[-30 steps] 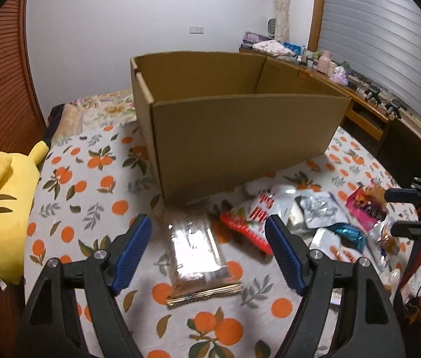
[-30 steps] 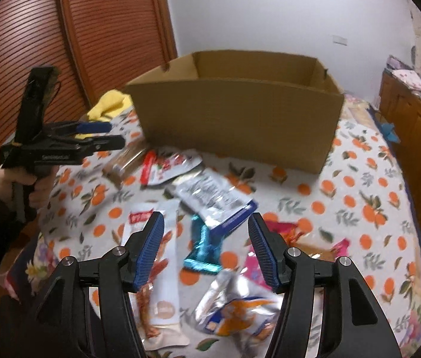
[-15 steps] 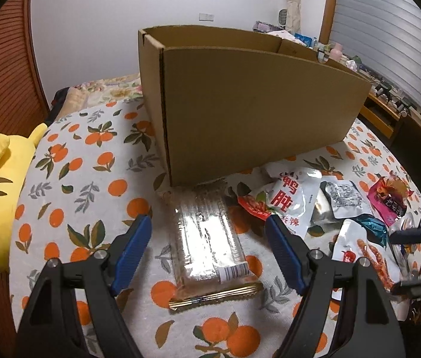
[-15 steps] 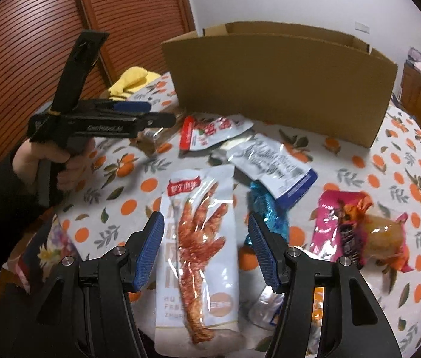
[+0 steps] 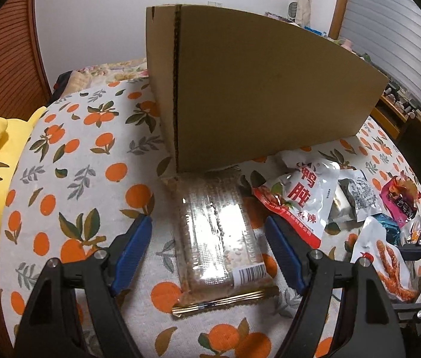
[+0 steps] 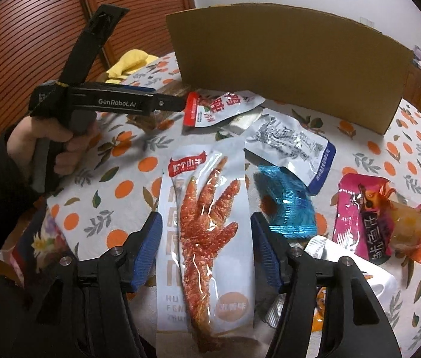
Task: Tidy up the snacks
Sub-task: 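Grasp the red chicken-feet pack with right tool while left grasps clear wafer pack, then lift both packs over the box and open both tools to drop them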
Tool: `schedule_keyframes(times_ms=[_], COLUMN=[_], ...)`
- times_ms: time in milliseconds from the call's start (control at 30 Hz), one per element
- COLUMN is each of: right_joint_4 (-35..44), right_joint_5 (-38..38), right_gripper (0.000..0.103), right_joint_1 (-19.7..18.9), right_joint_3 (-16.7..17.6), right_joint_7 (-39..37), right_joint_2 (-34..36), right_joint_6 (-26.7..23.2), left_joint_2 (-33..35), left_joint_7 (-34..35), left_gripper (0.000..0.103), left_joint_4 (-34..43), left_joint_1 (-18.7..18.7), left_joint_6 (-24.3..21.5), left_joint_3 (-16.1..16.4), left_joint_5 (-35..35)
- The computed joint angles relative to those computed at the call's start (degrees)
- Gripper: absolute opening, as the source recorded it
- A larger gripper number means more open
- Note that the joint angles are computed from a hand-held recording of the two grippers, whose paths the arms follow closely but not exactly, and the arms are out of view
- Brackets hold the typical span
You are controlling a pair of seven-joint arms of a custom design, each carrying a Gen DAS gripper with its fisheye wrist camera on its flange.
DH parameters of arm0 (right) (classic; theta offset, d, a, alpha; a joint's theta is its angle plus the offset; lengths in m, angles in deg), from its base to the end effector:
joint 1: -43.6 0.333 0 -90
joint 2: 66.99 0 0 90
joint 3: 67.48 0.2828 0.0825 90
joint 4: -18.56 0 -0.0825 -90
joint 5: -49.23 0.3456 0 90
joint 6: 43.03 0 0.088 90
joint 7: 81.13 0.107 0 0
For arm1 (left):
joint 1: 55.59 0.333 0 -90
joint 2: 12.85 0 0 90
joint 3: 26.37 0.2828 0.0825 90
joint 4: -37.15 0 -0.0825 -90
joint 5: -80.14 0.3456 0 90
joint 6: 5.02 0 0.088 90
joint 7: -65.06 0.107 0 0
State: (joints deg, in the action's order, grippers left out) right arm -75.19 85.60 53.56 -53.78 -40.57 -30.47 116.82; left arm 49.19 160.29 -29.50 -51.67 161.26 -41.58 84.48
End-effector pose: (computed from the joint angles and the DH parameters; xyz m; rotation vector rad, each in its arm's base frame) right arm 0.6388 0.2214 0.3001 -2.2062 1.1007 -0.1895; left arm 0.7434 -0.0739 0.2251 -1.7509 2.0051 -0.8336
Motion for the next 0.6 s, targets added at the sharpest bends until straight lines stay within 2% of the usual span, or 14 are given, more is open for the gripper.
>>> schedule_keyframes(times_ms=[200,267,400,600], right_joint_4=[0.2,0.0,-0.5,-0.9], right_joint_5=[-2.1,-3.1,-4.8,-5.8], right_gripper=[0.068,0.070,0.070,0.070], right_joint_1=[1.6,2.2,2.5,1.8], right_joint_3=[-0.6,-0.9,-0.8,-0.1], right_joint_7=[1.2,1.6,1.9,1.9], right_joint_2=[0.8,0.9,1.1,1.1], right_joint_6=[2.7,3.8,5.7,6.7], left_joint_2=[0.4,0.2,-0.7,-3.6], left_joint_7=[-0.5,-1.1,-0.7,-0.9], left_gripper=[0.077,0.069,0.046,0.042], left_joint_4=[0.9,0.6,-0.9,-6.2], left_joint_1=[-0.8,-1.1,-1.5,0.1], left_joint_6=[-0.5,-0.1,0.8,3.4], left_joint_3=[0.9,1.5,2.5,1.7], left_joint_5=[0.5,0.8,2.4,3.0])
